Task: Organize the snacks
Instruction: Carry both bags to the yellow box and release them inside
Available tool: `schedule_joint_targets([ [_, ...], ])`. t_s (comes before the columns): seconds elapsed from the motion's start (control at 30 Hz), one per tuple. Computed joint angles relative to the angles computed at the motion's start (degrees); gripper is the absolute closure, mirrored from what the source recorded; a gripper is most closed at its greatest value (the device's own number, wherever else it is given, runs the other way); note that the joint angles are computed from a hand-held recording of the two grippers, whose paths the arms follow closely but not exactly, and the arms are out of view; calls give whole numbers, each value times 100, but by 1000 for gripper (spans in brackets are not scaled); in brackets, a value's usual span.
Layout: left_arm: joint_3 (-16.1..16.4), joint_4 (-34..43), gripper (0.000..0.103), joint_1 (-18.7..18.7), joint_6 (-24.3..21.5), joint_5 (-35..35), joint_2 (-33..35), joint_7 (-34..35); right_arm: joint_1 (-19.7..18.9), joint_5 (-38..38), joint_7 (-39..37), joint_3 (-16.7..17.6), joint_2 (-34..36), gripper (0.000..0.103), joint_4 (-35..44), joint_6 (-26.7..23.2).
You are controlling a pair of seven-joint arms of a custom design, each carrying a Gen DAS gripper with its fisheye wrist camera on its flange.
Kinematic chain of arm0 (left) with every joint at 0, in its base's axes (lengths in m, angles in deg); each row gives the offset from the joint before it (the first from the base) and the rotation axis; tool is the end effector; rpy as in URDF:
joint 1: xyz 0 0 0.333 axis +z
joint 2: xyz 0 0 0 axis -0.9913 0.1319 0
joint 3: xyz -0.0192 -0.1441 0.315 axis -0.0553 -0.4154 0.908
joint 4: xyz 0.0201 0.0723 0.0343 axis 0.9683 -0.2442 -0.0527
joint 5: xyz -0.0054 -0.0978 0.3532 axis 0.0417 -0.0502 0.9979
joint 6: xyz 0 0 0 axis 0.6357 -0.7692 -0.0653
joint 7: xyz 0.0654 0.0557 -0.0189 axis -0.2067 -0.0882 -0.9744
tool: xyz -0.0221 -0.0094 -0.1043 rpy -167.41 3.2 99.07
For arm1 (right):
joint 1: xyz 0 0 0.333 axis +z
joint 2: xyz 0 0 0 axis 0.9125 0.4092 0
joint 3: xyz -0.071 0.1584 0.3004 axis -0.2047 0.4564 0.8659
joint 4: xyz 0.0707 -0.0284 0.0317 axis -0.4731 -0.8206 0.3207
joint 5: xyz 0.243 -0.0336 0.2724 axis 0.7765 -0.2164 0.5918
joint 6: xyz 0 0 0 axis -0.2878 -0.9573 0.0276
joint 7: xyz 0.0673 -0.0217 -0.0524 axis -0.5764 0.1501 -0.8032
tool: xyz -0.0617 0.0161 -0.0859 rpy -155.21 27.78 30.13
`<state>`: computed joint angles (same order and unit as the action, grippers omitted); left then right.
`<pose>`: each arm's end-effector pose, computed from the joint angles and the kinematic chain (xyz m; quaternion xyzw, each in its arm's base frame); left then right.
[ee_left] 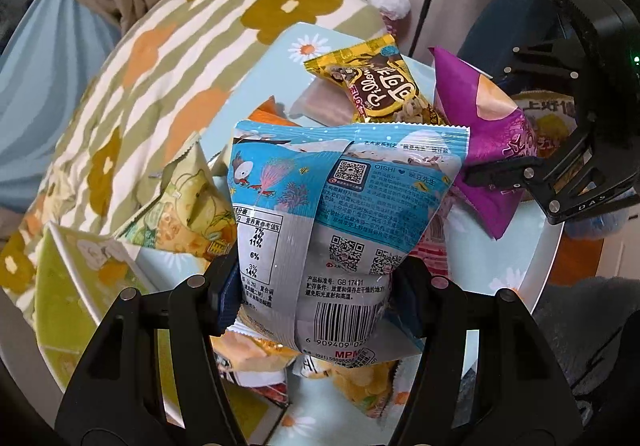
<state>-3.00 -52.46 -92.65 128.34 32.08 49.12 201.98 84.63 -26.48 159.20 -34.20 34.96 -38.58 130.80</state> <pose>0.6616 -0.2214 0.5661 -0.1634 0.9729 -0.1320 0.0967 0.5407 0.2457 0.5218 -0.6829 0.6850 -0.1073 0.2299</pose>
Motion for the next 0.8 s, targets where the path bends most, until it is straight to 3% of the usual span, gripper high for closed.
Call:
schedule_joint_targets([
  [0.8,101,-1714,42,281,1228,-326,-1481,-1136,133,-117,-450,77,-351,35,53,479],
])
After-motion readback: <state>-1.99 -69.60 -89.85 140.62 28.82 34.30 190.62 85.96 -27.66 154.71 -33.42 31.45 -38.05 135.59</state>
